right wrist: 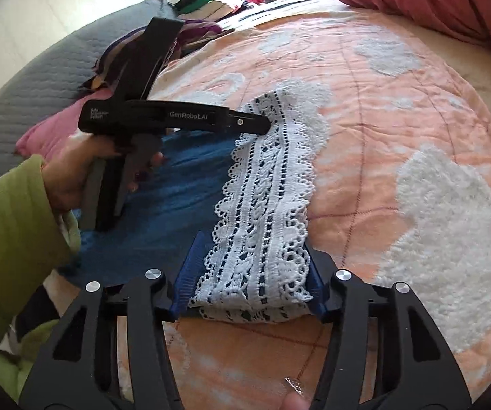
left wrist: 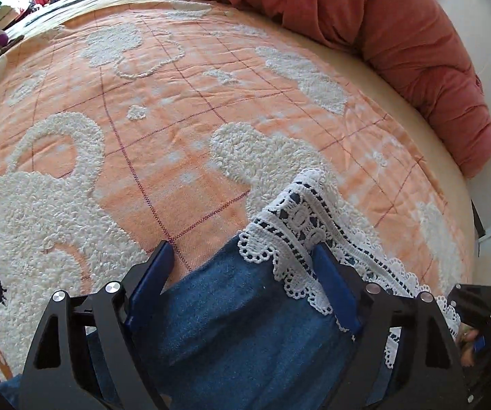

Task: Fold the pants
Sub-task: 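Grasp the white lace cuff with the right gripper while the left gripper grasps it too, then lift the lace cuff with both grippers and fold it over the pants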

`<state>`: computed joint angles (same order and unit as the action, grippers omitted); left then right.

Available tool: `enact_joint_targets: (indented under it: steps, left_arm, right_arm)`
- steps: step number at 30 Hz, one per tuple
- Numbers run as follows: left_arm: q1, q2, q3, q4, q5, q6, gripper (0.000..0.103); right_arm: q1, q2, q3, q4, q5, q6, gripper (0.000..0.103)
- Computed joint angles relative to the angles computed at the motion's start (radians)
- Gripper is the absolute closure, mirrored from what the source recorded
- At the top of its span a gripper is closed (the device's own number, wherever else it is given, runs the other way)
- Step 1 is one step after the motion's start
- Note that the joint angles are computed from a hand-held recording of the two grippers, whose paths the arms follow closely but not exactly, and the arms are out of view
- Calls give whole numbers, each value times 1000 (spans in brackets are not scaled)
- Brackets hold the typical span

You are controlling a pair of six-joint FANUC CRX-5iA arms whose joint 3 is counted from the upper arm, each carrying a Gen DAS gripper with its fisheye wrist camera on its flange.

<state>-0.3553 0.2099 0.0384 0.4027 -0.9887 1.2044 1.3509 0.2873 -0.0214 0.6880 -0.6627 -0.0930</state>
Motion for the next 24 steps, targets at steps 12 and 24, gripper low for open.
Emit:
enact_joint_targets:
  steps: [12,24]
  left_arm:
    - [-14,-35,-33,16,14,24,82]
    - [84,-235,-292,306,166,-140,88]
  right_arm:
    - [-22,-12,-35,39,99,-28,81]
    - [-1,35,97,91,75,132,90]
